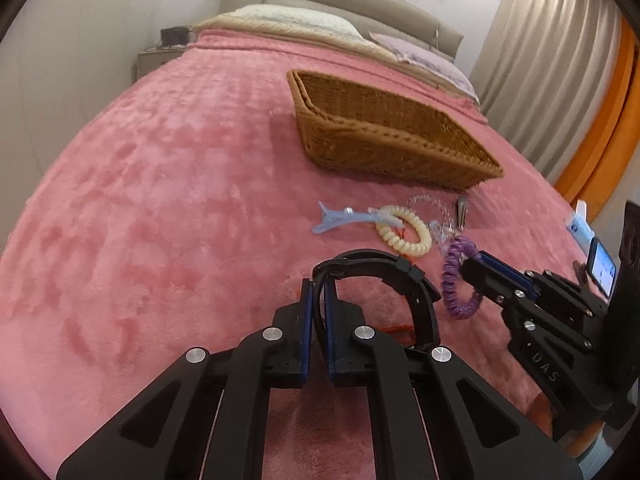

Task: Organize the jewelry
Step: 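Drop the watch from left tool into basket while right tool drops purple coil there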

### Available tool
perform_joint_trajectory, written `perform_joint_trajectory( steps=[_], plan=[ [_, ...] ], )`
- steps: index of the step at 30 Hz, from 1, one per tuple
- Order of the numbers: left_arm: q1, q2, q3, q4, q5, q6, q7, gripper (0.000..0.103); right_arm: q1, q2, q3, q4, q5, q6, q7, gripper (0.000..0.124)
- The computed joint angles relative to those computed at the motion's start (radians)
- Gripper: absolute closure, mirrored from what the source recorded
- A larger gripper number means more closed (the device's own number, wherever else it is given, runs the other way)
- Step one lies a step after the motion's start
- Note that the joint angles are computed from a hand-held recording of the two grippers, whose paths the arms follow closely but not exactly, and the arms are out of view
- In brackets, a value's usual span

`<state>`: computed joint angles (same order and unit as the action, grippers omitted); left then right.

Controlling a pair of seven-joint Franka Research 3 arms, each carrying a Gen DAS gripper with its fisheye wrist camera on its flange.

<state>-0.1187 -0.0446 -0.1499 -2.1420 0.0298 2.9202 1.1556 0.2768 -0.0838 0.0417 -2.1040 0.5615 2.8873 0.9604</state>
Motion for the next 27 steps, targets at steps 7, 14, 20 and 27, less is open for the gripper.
perform_joint_trajectory(
  steps=[7,14,20,27],
  plan=[
    [-0.063,-0.044,0.045,-0.075,-0.204,0.184,0.126,0.1,0.037,-0.029,-0.03,-0.012,0.215,0.046,-0.162,0.114],
    [0.078,-0.048,-0.064,-0.018,0.067,0.27,-0.159,0.1,0.016,-0.033,-0.047,0.073,0.274,0.025,-0.187,0.114],
    [0.217,0.079,-0.176,0.268,0.549,0.134,-0.563,0.1,-0.057,0.123,-0.04,0.326,0.085,-0.021,-0.027,0.114],
    [0.114,0.413,-0.158,0.704,0.498,-0.07,-0.352,0.095,-0.102,0.421,-0.058,0.727,-0.185,-0.224,0.28,0.114]
  ],
)
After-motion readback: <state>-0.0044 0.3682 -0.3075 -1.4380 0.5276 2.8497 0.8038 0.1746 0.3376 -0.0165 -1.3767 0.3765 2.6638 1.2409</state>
